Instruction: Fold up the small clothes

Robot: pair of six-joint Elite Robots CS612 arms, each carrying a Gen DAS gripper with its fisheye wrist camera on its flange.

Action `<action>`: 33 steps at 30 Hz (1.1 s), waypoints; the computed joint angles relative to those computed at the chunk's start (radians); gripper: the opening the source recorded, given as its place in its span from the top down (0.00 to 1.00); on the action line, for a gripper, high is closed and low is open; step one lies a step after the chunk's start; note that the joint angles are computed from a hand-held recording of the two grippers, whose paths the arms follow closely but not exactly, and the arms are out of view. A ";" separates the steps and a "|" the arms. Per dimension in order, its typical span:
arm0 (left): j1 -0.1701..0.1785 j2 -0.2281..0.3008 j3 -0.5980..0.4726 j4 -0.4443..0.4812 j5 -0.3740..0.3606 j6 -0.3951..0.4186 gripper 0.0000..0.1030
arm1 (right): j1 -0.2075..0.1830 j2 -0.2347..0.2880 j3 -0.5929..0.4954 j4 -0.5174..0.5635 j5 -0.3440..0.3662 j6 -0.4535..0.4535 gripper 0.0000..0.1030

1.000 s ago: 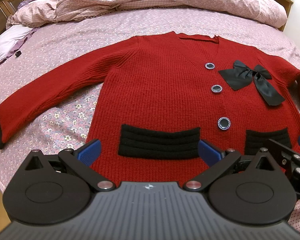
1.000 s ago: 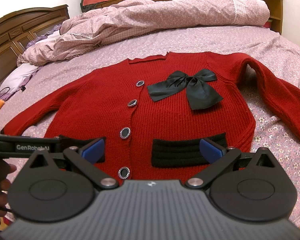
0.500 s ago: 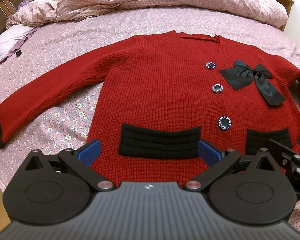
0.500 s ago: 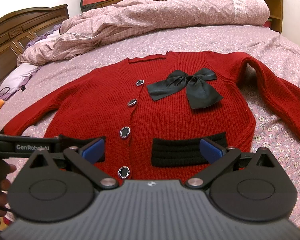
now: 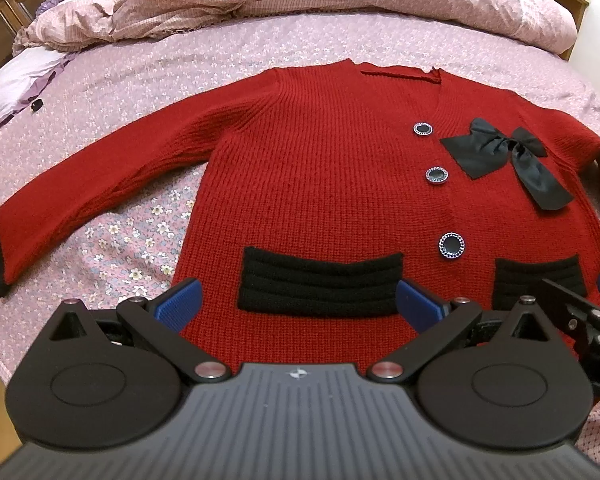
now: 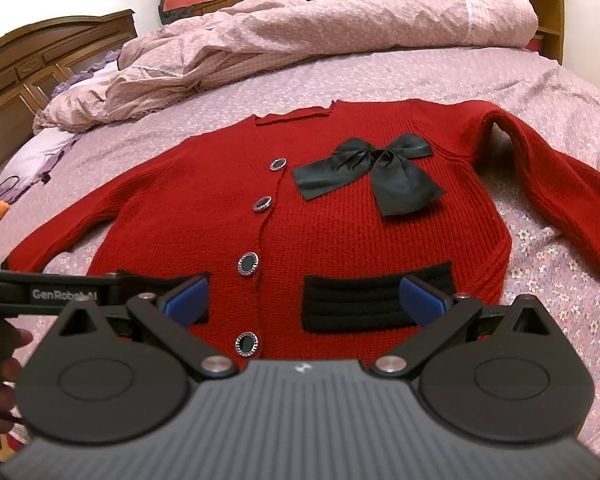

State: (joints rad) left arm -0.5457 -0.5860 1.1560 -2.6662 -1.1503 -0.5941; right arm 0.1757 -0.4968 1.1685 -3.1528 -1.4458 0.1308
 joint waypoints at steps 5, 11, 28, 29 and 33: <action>0.006 0.001 -0.006 0.010 -0.002 0.000 0.00 | -0.009 0.012 -0.012 0.000 0.001 0.008 0.00; 0.012 0.023 -0.058 0.049 0.001 0.004 0.00 | -0.015 0.016 -0.023 0.000 -0.025 0.027 0.00; 0.025 0.142 -0.319 0.235 -0.070 0.028 0.00 | -0.066 0.055 -0.098 0.030 -0.235 0.024 0.00; 0.026 0.150 -0.336 0.250 -0.070 0.026 0.00 | -0.069 0.059 -0.105 0.034 -0.242 0.021 0.00; 0.028 0.183 -0.403 0.307 -0.069 0.018 0.00 | -0.079 0.077 -0.140 0.076 -0.273 0.011 0.00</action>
State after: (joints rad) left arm -0.5173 -0.4027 0.7527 -2.3595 -1.2195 -0.5762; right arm 0.0963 -0.4202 1.0288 -3.0772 -1.7188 0.1414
